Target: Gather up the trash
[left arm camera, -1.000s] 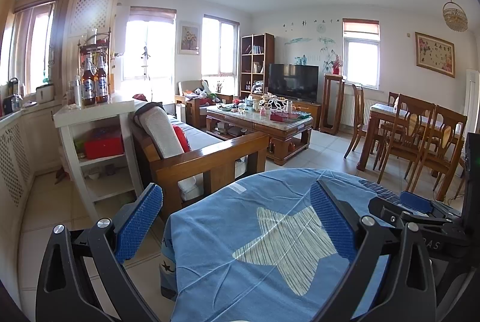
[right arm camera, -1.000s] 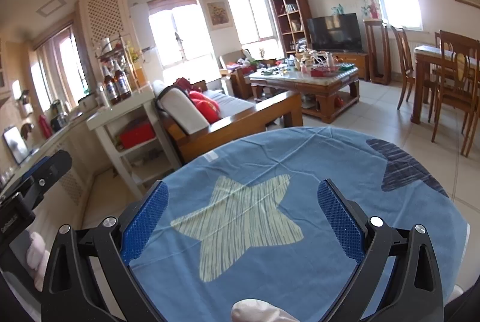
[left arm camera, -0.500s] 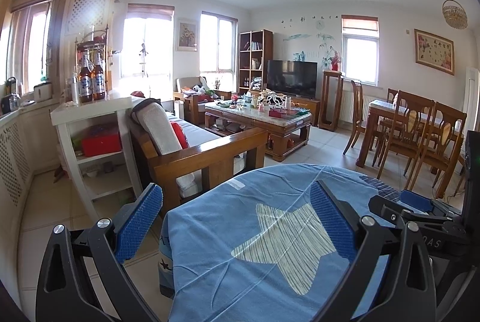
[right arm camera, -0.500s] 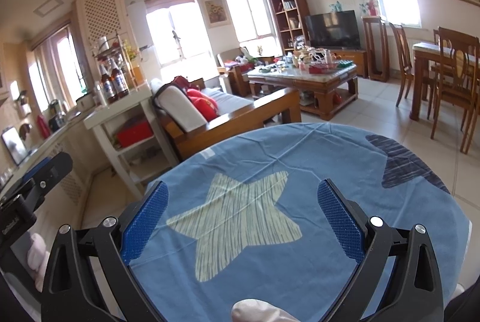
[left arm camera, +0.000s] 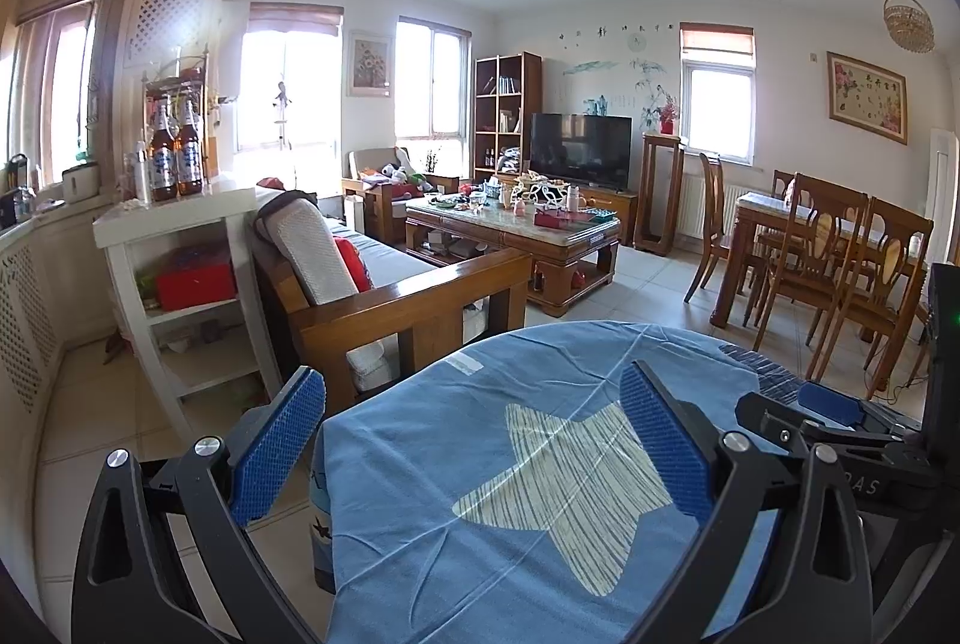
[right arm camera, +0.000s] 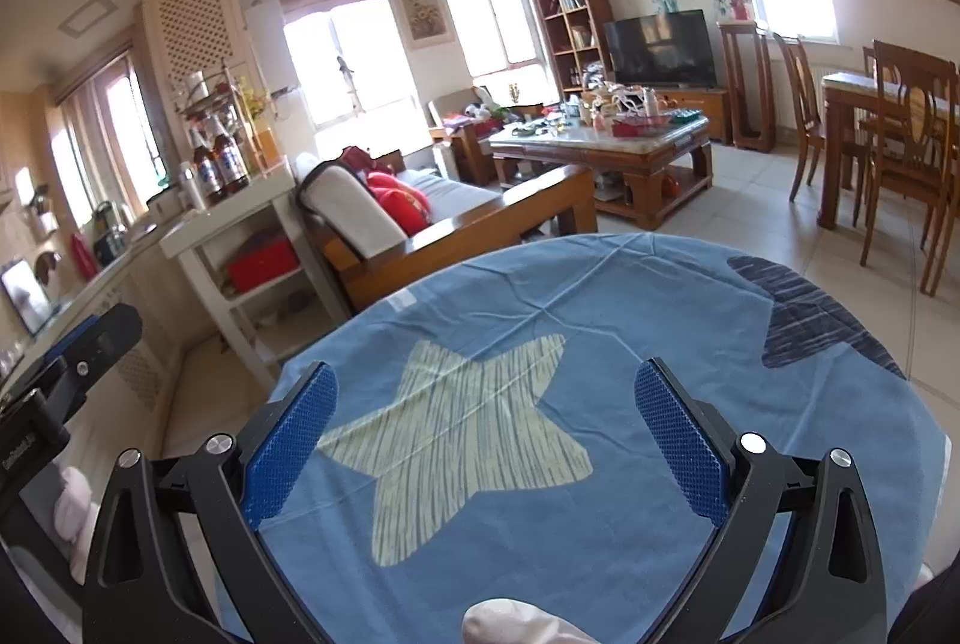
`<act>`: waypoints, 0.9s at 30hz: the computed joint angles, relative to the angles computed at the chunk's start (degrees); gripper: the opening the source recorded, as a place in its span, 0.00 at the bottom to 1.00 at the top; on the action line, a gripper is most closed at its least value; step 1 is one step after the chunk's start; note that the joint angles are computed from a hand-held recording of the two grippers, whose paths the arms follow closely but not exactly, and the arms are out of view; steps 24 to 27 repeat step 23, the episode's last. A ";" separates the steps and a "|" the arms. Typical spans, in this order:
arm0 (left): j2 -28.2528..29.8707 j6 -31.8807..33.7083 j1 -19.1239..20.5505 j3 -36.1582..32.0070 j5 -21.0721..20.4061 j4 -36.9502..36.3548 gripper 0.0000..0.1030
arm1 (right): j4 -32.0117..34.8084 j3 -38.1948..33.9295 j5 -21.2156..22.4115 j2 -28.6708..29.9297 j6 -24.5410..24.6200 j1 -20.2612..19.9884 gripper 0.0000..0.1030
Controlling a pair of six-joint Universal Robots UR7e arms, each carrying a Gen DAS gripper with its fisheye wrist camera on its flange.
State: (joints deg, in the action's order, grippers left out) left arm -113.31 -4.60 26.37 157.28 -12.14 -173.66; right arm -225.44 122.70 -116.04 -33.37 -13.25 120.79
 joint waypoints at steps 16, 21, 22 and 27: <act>9.45 4.49 3.79 -1.96 -5.31 -10.98 0.95 | 1.21 -1.58 -0.16 1.00 -0.49 -2.38 0.95; 16.83 5.35 10.10 -6.27 -11.94 -12.63 0.95 | 5.49 -3.48 -2.83 0.87 1.57 -3.91 0.95; 18.26 5.60 10.91 -6.81 -12.49 -13.23 0.95 | 6.29 -3.79 -3.32 0.78 2.06 -4.18 0.95; 20.88 7.03 12.11 -7.73 -13.32 -15.54 0.95 | 6.91 -4.01 -3.73 0.74 2.54 -4.55 0.95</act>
